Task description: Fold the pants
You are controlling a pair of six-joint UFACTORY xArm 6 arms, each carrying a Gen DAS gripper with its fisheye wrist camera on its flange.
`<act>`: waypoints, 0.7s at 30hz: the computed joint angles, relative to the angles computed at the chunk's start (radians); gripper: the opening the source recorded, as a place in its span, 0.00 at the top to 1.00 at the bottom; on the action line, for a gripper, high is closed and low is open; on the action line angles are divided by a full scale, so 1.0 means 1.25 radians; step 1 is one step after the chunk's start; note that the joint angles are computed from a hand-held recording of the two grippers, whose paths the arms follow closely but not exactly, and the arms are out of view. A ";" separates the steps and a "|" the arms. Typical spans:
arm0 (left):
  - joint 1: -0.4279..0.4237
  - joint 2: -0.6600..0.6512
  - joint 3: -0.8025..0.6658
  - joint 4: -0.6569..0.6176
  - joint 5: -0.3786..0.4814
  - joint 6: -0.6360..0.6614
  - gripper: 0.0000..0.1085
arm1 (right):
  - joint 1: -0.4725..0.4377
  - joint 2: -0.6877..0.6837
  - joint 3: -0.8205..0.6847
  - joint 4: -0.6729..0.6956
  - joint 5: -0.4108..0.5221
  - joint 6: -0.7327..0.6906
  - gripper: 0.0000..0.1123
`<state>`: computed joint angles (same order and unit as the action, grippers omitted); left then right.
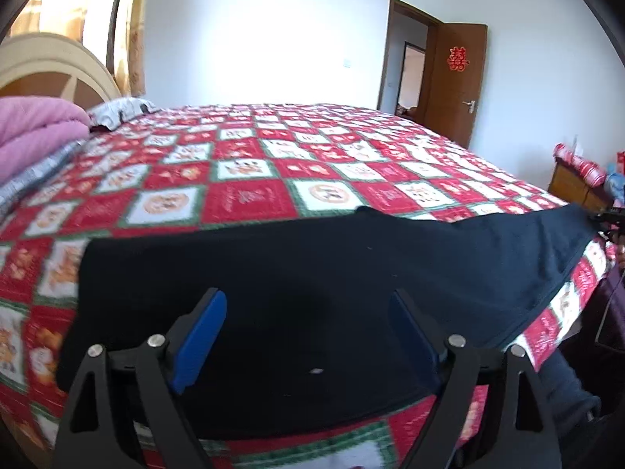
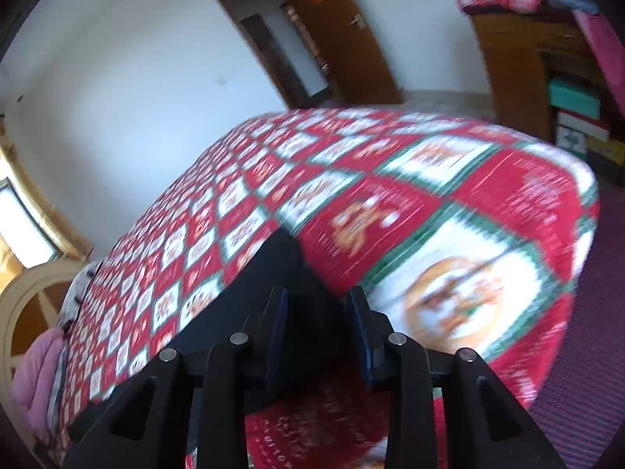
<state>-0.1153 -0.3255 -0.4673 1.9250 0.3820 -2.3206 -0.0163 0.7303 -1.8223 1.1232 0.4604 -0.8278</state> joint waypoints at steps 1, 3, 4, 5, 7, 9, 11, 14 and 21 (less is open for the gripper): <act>0.006 -0.007 0.007 -0.008 0.005 0.010 0.17 | 0.008 0.000 0.005 -0.002 -0.019 -0.013 0.70; 0.026 -0.020 0.020 -0.021 0.006 0.016 0.17 | 0.014 -0.007 0.015 0.003 -0.027 -0.033 0.70; 0.033 -0.026 0.027 -0.026 0.008 0.016 0.17 | 0.009 -0.006 0.012 0.020 -0.003 -0.046 0.70; 0.041 -0.032 0.034 -0.030 0.011 0.016 0.17 | 0.004 -0.008 0.012 0.039 0.027 -0.060 0.70; 0.061 -0.047 0.049 -0.050 0.019 0.027 0.17 | 0.012 -0.008 0.019 0.020 0.013 -0.068 0.70; 0.088 -0.068 0.066 -0.048 0.017 0.017 0.17 | 0.017 -0.003 0.020 0.036 -0.008 -0.081 0.70; 0.116 -0.089 0.085 -0.065 0.022 0.021 0.17 | 0.005 0.006 0.006 0.093 0.020 -0.084 0.70; 0.150 -0.108 0.109 -0.079 0.024 0.006 0.16 | 0.005 0.001 0.015 0.205 -0.021 -0.130 0.70; 0.249 -0.075 0.120 0.067 -0.054 -0.205 0.16 | 0.000 -0.014 0.037 0.145 0.003 -0.084 0.64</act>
